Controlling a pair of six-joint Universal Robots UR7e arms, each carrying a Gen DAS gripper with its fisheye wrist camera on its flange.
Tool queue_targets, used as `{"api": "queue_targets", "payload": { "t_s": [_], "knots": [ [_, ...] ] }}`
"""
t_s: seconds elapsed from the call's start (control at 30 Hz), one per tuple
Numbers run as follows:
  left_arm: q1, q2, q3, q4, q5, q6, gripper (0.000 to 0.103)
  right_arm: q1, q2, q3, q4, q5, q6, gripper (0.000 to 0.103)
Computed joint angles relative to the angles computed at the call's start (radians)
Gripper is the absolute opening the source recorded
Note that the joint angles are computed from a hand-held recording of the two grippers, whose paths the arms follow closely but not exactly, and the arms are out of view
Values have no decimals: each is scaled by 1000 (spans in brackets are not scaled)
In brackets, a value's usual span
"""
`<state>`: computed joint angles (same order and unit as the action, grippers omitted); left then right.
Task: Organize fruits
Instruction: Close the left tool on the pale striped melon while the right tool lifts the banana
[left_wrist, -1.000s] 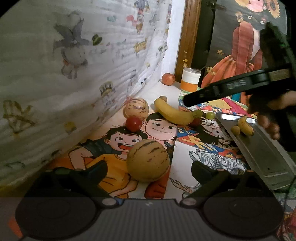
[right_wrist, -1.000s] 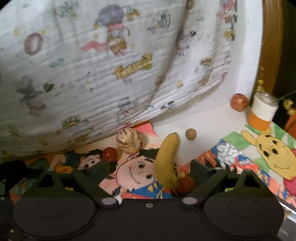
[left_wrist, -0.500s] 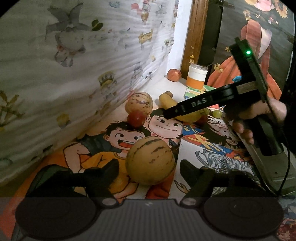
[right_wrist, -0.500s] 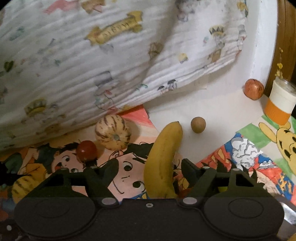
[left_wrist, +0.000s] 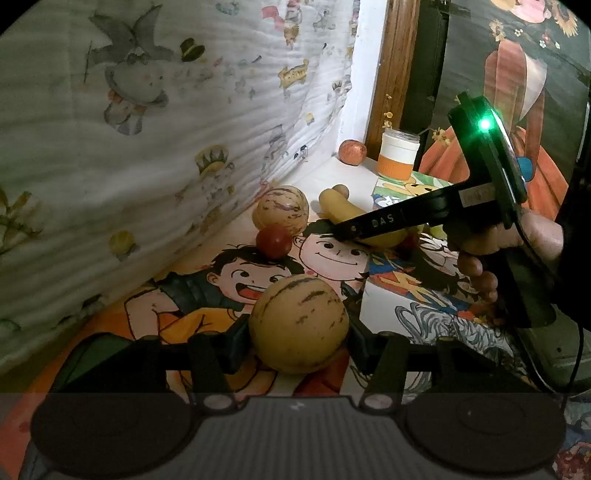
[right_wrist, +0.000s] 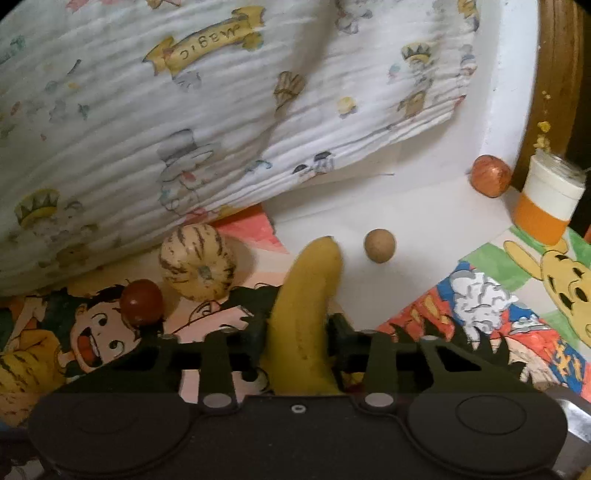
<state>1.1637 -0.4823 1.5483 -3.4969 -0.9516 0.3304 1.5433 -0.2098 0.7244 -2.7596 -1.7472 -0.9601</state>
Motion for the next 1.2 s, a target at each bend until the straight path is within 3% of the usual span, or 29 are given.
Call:
{"api": "queue_targets", "payload": {
  "t_s": [0.5, 1.2],
  "knots": [
    [0, 0, -1, -5, 3, -20, 58, 5, -100, 174, 3, 22, 52, 36],
    [-40, -35, 74, -45, -13, -76, 58, -25, -353, 561, -173, 208, 164, 36]
  ]
}}
